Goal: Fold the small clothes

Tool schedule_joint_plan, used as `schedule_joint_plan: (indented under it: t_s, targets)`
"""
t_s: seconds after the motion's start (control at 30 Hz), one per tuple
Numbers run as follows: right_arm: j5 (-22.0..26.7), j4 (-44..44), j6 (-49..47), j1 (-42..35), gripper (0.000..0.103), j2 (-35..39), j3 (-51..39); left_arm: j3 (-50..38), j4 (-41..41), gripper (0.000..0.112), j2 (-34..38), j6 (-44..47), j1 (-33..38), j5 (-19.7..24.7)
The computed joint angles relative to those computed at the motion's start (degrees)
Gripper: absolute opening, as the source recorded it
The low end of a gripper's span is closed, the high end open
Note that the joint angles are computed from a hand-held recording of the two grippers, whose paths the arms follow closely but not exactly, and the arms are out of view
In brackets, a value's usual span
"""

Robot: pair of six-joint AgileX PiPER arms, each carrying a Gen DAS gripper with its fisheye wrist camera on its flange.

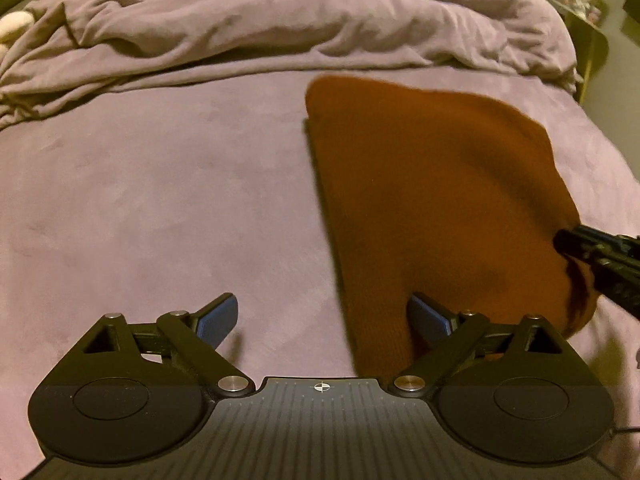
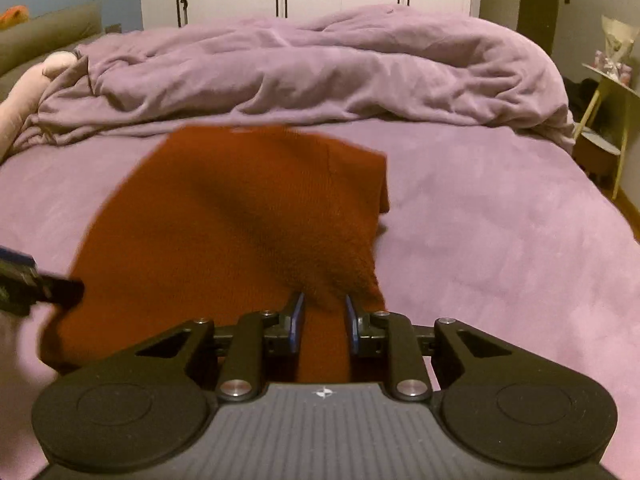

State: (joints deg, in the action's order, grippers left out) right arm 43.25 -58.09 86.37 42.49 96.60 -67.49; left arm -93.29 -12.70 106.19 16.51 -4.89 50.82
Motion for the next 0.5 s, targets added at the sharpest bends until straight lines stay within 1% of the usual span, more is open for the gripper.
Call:
schedule_joint_plan:
  t_s: [0.07, 0.13, 0.23, 0.27, 0.33, 0.43, 0.5]
  targets:
    - [0.0, -0.9, 0.2, -0.7, 0.022, -0.4, -1.8, -1.9, 0.2, 0.095, 0.2, 0.2, 0.3, -0.4]
    - [-1.4, 0.2, -1.9, -2.6, 0.022, 0.7, -4.7, -4.3, 3.1, 0.095, 1.4, -1.4, -0.6, -1.0]
    - [-1.9, 2.6, -8.0, -5.5, 0.024, 6.1, -12.6, -9.6, 5.4, 0.095, 5.4, -3.2, -1.3, 1.0]
    - [-1.2, 3.5, -9.9, -6.2, 0.024, 8.4, -15.6, -10.8, 6.5, 0.095, 6.3, -4.3, -1.7, 1.4]
    - [-0.5, 7.5, -15.9, -8.0, 0.024, 12.7, -21.6, -11.4, 6.5, 0.095, 7.3, -4.1, -2.0, 0.6]
    - [0.6, 13.7, -23.5, -9.9, 0.024, 17.5, -27.8, -11.7, 6.5, 0.096, 8.2, -4.2, -2.1, 0.0]
    - [0.6, 14.4, -24.6, -10.2, 0.024, 19.0, -28.9, -12.4, 6.2, 0.098, 9.0, -4.1, -1.9, -0.1]
